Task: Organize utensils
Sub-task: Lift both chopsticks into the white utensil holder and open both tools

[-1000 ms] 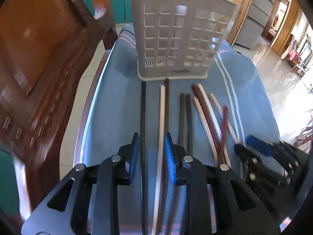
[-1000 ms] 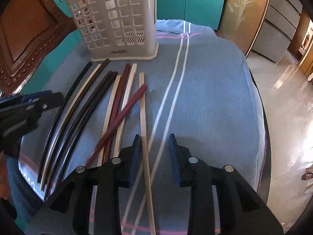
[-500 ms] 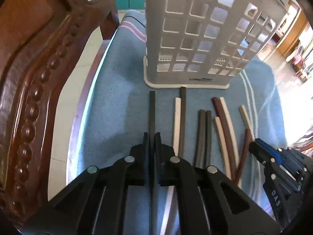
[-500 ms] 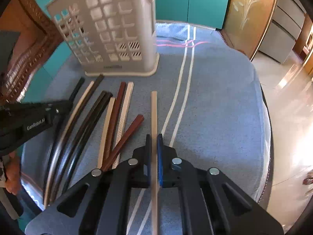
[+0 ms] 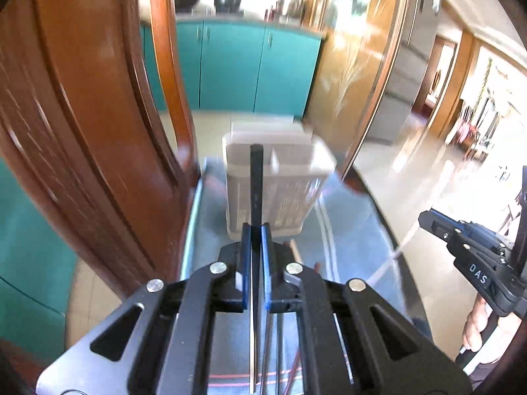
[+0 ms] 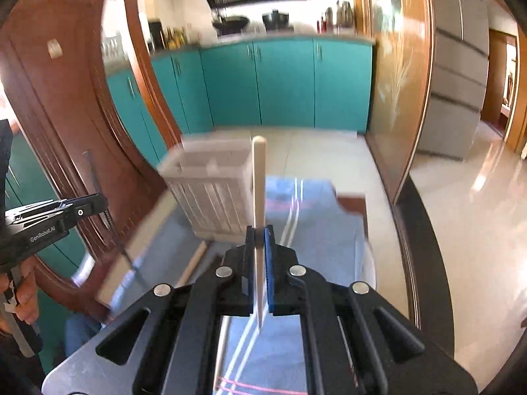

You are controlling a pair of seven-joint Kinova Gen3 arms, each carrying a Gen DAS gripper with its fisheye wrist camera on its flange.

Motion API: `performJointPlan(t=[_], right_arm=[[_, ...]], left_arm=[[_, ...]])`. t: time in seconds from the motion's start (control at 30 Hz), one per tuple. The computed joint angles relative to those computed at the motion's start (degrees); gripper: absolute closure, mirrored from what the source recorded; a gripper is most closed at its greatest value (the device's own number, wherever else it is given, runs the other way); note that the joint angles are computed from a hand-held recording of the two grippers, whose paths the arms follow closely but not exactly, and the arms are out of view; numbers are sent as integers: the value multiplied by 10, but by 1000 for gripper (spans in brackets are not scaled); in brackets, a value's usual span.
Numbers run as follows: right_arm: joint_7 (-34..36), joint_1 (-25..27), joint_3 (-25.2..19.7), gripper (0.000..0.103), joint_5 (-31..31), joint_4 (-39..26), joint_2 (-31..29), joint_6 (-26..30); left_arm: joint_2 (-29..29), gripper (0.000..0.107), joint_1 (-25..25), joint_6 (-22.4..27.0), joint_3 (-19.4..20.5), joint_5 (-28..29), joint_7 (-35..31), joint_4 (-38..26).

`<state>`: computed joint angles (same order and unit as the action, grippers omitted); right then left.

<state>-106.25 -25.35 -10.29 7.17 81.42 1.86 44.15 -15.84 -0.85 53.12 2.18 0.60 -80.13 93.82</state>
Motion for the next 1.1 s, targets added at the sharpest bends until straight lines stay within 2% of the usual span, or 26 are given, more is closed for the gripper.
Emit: performJointPlan(t=[0.07, 0.13, 0.2, 0.27, 0.33, 0.43, 0.47, 0.53, 0.63, 0.8, 0.9, 1.0, 1.1], right_arm=[[9, 23, -18, 97, -17, -25, -3, -14], [11, 24, -17, 97, -26, -59, 4, -21], [-13, -6, 4, 97, 3, -79, 7, -47], [-53, -7, -5, 97, 41, -98, 22, -86], [-99, -28, 12, 97, 74, -110, 37, -130], [-158, -100, 76, 97, 144, -130, 64, -136], [-169, -108, 80, 97, 160, -143, 81, -126], [-171, -96, 56, 97, 174, -162, 107, -101], [-151, -89, 49, 97, 152, -166, 128, -78], [-131, -84, 53, 97, 120, -144, 135, -79], [-132, -88, 59, 95, 116, -142, 134, -67], [-136, -86, 59, 73, 113, -121, 114, -74], [-170, -87, 59, 67, 137, -51, 65, -122]], left_arm=[[-5, 101, 3, 6, -6, 4, -11, -37], [2, 101, -2, 9, -6, -1, -14, -77], [9, 101, -13, 10, 10, -24, 0, -118], [22, 101, -27, -3, 30, -54, 30, -154], [39, 101, -31, -13, 38, -75, 60, -181], [65, 101, -53, -42, 74, -140, 128, -182], [77, 101, -56, -51, 79, -153, 142, -177], [94, 101, -33, -61, 56, -152, 155, -165], [115, 101, -14, -87, 50, -175, 182, -129], [128, 101, 11, -91, 26, -161, 170, -107], [117, 101, 23, -97, 15, -159, 162, -90], [99, 94, 20, -110, 29, -181, 171, -69], [69, 91, 18, -122, 30, -175, 165, -42]])
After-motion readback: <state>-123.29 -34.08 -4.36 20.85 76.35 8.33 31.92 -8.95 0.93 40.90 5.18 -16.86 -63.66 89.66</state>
